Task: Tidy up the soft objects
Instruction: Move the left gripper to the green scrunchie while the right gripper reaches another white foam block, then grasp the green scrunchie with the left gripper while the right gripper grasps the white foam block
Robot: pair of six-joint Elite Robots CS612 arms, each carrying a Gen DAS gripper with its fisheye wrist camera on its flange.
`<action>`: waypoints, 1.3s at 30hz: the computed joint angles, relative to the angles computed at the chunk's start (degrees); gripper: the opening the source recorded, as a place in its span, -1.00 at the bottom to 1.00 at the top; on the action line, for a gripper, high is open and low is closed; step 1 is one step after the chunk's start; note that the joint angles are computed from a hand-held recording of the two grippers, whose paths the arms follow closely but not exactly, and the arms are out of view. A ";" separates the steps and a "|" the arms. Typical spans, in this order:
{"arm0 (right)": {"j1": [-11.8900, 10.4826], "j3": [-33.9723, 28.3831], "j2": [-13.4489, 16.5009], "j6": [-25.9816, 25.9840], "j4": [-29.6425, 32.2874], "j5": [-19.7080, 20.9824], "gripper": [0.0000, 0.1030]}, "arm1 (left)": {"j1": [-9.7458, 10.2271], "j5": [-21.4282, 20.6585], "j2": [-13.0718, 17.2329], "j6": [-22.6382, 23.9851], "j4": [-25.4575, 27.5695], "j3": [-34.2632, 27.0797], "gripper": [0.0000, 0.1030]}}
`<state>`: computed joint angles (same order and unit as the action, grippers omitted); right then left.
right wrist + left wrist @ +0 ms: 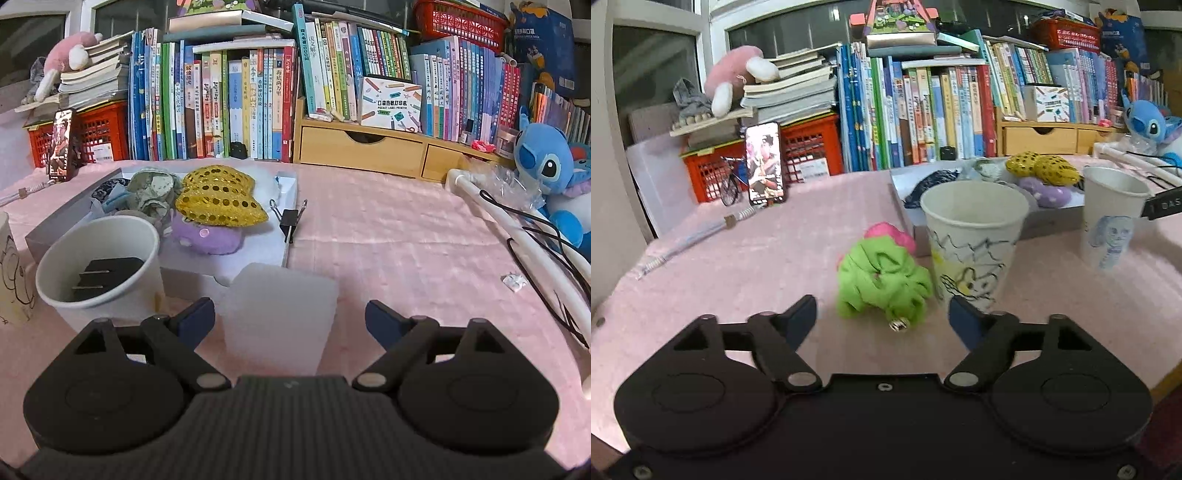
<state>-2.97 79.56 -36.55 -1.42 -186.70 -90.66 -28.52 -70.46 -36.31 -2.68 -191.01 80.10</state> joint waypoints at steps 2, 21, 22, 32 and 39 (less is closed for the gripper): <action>-0.05 -0.11 0.11 0.00 0.03 -0.19 0.84 | 0.21 0.17 0.77 -0.04 0.39 -1.08 0.60; 0.02 -0.42 0.77 -2.80 0.38 -0.96 0.84 | 2.09 -2.68 5.16 -4.67 7.35 -9.26 0.63; 0.02 -0.39 0.76 -2.93 0.50 -0.89 0.84 | 2.24 -3.10 5.18 -5.18 7.18 -9.36 0.64; -0.09 -0.53 0.94 -2.53 1.00 -0.76 0.82 | 4.07 -7.16 5.83 -13.38 7.22 -11.41 0.71; -0.14 -0.74 1.05 -2.43 0.96 -0.55 0.73 | 5.45 -11.35 6.98 -20.99 8.62 -13.63 0.59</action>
